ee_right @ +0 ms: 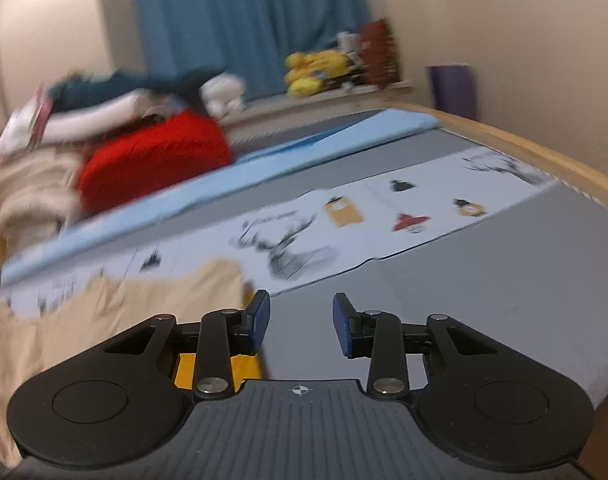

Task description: Fold large clothes

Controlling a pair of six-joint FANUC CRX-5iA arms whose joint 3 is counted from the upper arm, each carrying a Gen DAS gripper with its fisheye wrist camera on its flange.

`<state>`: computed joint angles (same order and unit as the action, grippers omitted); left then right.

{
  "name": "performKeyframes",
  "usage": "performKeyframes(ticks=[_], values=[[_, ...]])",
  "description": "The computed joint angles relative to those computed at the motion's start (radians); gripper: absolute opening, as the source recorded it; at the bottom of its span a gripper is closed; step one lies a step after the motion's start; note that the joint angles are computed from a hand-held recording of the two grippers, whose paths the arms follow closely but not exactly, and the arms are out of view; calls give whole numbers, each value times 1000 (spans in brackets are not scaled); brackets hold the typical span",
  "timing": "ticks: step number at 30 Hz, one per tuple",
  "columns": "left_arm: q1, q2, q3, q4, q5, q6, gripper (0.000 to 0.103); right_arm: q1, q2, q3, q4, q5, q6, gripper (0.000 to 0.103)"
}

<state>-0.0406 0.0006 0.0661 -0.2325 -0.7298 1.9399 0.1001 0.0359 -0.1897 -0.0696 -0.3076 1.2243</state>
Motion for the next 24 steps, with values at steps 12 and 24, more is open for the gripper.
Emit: performKeyframes(ticks=[12,24], values=[[-460,425,458,-190,-234,-133,10,-147,38,127,-410,-95,380,37],[-333,439,263,339,-167,-573,56,-164,52,180,-524,-217,526,43]])
